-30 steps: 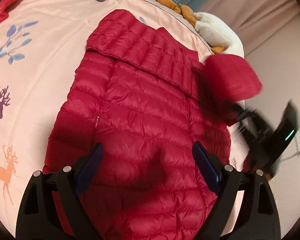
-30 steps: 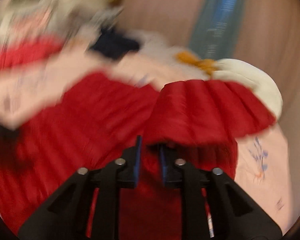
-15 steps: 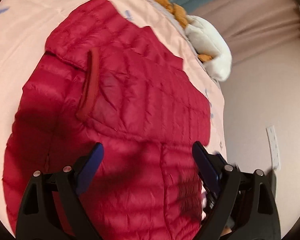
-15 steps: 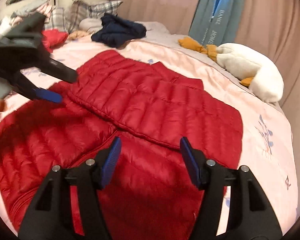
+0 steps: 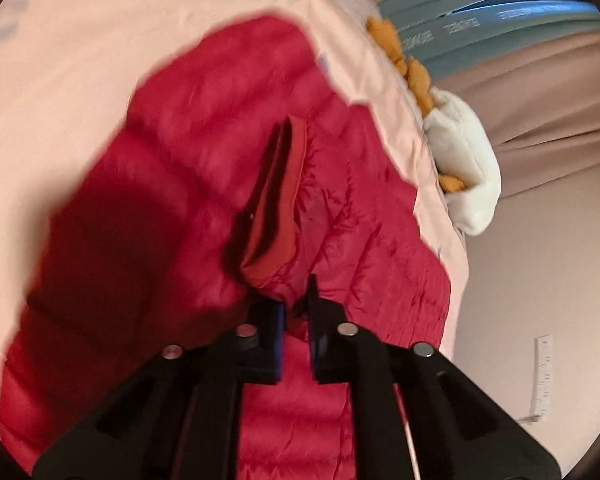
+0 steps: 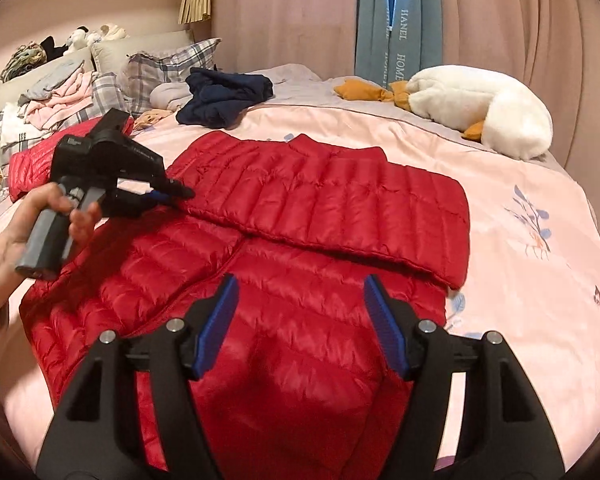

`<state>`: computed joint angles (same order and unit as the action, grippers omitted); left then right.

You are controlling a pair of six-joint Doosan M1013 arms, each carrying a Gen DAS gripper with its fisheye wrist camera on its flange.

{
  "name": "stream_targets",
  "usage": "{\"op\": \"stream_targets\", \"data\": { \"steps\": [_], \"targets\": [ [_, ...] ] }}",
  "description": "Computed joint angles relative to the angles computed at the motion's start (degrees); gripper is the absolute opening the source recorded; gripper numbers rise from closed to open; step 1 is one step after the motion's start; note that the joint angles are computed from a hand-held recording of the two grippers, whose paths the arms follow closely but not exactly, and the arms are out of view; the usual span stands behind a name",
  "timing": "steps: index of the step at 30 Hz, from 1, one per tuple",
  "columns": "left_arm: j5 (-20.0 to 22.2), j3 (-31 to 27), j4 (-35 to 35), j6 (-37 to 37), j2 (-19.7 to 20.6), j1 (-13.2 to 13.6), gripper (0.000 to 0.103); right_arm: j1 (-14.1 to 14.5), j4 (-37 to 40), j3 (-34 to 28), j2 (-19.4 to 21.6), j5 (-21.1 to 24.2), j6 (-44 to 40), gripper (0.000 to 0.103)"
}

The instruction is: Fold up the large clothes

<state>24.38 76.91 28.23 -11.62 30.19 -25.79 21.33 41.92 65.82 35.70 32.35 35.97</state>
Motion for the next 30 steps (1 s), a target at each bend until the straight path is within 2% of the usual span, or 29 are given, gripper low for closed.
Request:
{"op": "stream_targets", "data": {
  "steps": [2, 4, 5, 7, 9, 10, 11, 12, 13, 14, 16, 19, 21, 22, 24, 26, 30],
  "targets": [
    [2.1, -0.4, 10.9, -7.1, -0.8, -0.5, 0.007, -0.1, -0.3, 0.1, 0.0, -0.6, 0.1, 0.066],
    [3.8, -0.5, 18.0, -11.5, -1.6, -0.5, 0.007, -0.2, -0.6, -0.1, -0.1, -0.3, 0.8, 0.066],
    [4.6, -0.7, 17.8, -10.7, -1.8, -0.4, 0.007, -0.3, -0.6, -0.1, -0.1, -0.2, 1.1, 0.066],
    [10.1, -2.4, 14.8, -5.9, -1.3, 0.0, 0.007, -0.3, -1.0, -0.5, 0.1, 0.2, 1.9, 0.066],
    [12.4, -4.2, 5.6, 2.7, -0.3, 1.0, 0.013, -0.2, -2.1, -1.2, 0.5, 1.0, 3.3, 0.066],
    [14.3, -4.2, 2.8, 4.2, -0.1, 1.3, 0.021, -0.2, -2.5, -1.8, 0.8, 1.9, 3.9, 0.068],
    [15.1, -3.3, 1.0, 4.9, -0.4, 1.7, 0.039, -0.3, -2.7, -2.6, 1.1, 2.9, 4.4, 0.069],
    [15.1, -2.1, 0.5, 4.4, -0.8, 1.8, 0.048, -0.4, -2.8, -3.2, 1.4, 3.6, 4.7, 0.07],
    [15.3, -0.9, 1.0, 3.3, -1.3, 1.7, 0.063, -0.4, -3.1, -4.2, 1.8, 4.5, 5.4, 0.072],
    [15.9, 0.0, 2.0, 1.9, -1.7, 1.7, 0.066, -0.6, -3.7, -6.0, 2.6, 5.7, 7.4, 0.072],
    [17.0, 0.8, 4.3, 0.8, -2.2, 1.6, 0.066, -0.8, -5.2, -9.5, 4.3, 7.2, 12.0, 0.072],
    [20.6, -1.0, 9.0, 3.2, -1.9, 0.6, 0.066, -0.5, -10.4, -16.1, 7.7, 8.1, 22.5, 0.072],
    [23.2, -4.1, 12.8, 9.2, -0.7, -0.6, 0.066, -0.1, -14.1, -21.0, 10.3, 9.0, 28.6, 0.072],
    [23.2, -4.9, 13.6, 11.1, -0.4, -0.8, 0.066, 0.2, -16.0, -24.0, 12.0, 9.7, 31.4, 0.072],
    [22.0, -6.8, 12.6, 17.7, 0.7, -1.0, 0.063, 0.8, -19.2, -29.0, 14.9, 11.1, 34.9, 0.072],
    [23.7, -9.9, 8.7, 24.6, 2.9, -0.6, 0.046, 1.5, -23.3, -34.3, 18.1, 13.6, 39.1, 0.071],
    [29.6, -14.6, 3.0, 31.8, 7.0, 0.2, 0.043, 2.7, -31.2, -46.1, 25.3, 23.3, 45.1, 0.067]
  ]
}}
